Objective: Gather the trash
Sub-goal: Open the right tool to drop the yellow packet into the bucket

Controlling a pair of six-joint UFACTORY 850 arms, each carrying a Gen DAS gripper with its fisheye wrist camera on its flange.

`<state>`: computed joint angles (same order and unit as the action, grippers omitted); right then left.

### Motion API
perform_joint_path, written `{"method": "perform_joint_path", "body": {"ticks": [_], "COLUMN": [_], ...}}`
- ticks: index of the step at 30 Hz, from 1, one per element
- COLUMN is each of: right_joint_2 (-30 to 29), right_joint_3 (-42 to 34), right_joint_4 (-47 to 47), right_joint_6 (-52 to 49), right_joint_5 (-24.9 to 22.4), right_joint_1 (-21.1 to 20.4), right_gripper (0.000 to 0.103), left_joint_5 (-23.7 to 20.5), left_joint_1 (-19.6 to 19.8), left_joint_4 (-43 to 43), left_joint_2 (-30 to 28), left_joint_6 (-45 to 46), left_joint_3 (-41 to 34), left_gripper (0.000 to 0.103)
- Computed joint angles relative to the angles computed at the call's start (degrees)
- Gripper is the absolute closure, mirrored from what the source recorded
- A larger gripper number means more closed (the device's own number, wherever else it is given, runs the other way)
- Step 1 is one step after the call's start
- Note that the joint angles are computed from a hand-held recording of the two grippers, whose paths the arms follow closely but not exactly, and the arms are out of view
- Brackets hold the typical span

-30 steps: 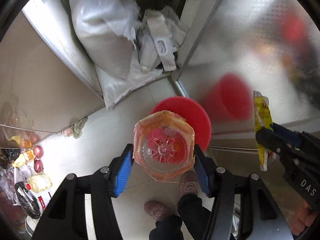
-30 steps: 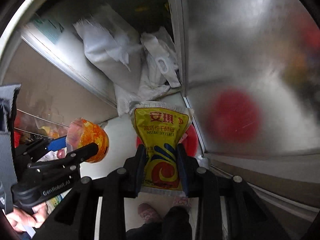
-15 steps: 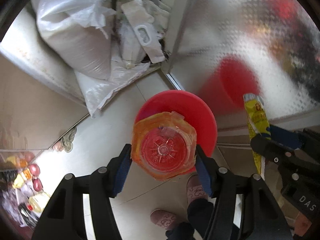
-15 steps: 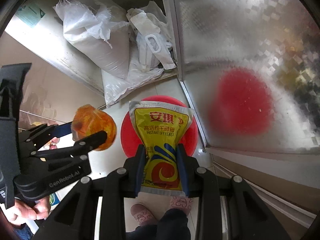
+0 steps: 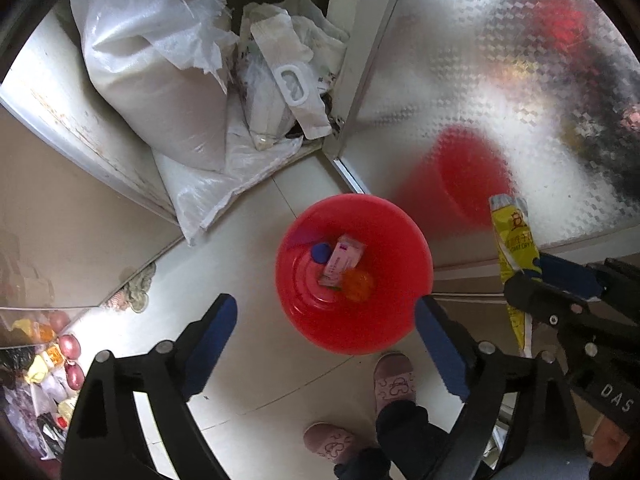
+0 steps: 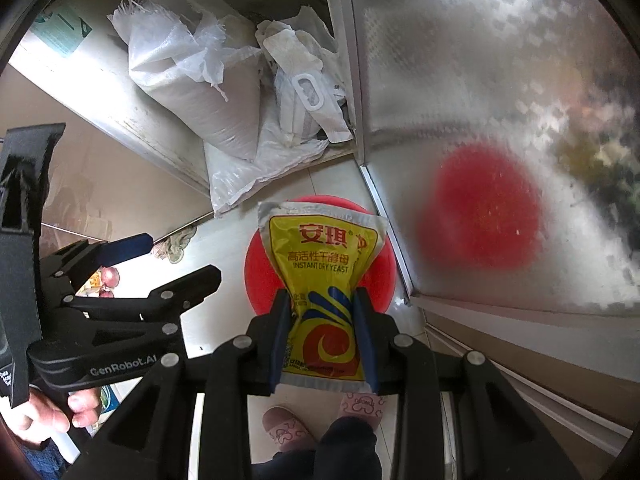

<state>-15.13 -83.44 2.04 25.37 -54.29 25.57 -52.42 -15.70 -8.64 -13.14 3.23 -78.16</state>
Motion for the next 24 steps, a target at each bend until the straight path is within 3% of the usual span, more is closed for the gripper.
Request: {"method": "perform_joint_path", "body": {"ticks": [3, 18, 21, 24], "right_joint_2": [-0.4, -6.0, -6.5, -6.7], "right_joint_3": [-0.9, -4.8, -4.8, -5.0], "right_joint_4": [0.2, 2.3, 1.4, -0.9], "right_joint_6": [-0.2, -4.0, -4.6, -3.4], "right_joint_5": [-0.5, -1.8, -2.0, -2.7], "right_joint_1": [0.2, 1.7, 2.0, 2.4], "right_gripper": [0.073, 0.067, 0.058, 0.038], "left_joint_5": [-0.4, -1.0, -1.0, -0.8], "left_joint_1": [0.4, 4.7, 4.6, 4.9], "left_joint_4": [1.5, 3.0, 4.5, 4.9], "left_joint_2": [0.6, 3.3, 3.6, 4.0], "left_joint_6": [-0.3, -3.6, -4.8, -4.7], "left_joint_3": [0.1, 4.4, 4.8, 5.2], "left_gripper": [0.000, 0.000, 0.000, 0.000]}}
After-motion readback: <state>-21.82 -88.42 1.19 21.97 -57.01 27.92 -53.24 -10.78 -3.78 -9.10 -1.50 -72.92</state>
